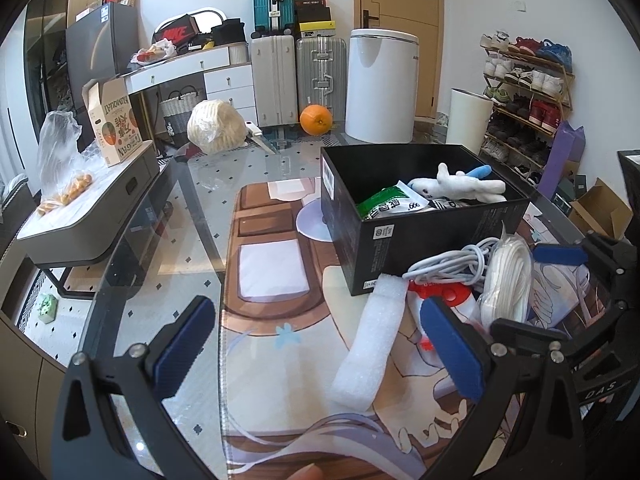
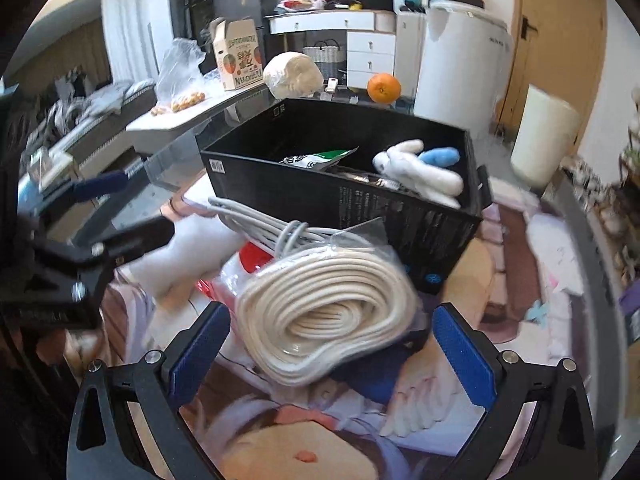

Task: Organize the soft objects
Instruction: 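Move the right gripper to the bagged white rope coil while the left approaches the white foam strip, then grasp the clear bag of white rope with the right gripper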

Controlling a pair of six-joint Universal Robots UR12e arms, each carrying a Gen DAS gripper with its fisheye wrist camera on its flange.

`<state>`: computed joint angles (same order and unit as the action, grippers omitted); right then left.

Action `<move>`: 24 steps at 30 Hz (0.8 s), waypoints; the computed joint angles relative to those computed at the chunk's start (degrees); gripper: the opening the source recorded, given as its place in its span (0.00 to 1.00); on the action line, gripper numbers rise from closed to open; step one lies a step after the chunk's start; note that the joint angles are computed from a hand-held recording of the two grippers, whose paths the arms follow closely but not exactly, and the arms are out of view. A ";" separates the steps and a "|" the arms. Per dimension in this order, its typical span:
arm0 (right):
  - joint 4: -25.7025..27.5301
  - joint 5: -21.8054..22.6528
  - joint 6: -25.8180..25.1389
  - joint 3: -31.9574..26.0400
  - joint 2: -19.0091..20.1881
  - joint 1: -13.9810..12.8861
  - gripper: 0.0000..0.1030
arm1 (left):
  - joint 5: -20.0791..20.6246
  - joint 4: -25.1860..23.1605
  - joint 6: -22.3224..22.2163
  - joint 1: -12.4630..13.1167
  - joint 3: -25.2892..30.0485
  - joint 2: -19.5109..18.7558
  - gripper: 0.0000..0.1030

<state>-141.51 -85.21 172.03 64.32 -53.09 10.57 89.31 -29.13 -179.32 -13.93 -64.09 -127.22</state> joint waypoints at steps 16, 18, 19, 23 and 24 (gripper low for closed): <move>0.72 4.83 14.79 -2.18 1.39 -0.90 0.99 | 0.09 1.73 -1.42 0.50 -0.59 0.42 1.00; 1.16 3.02 15.49 -2.82 1.76 -0.51 0.99 | 0.13 1.58 -1.59 0.58 -0.56 0.39 1.00; 2.07 2.27 15.43 -3.41 2.03 -0.31 0.99 | 0.17 1.52 -1.57 0.58 -0.57 0.39 1.00; 2.87 -0.52 12.76 -3.12 1.81 0.10 0.99 | 0.28 1.14 -1.56 0.64 -0.56 0.36 1.00; 3.44 -0.52 12.25 -2.58 1.44 -0.03 0.99 | 0.19 0.95 -1.70 0.68 -0.51 0.34 1.00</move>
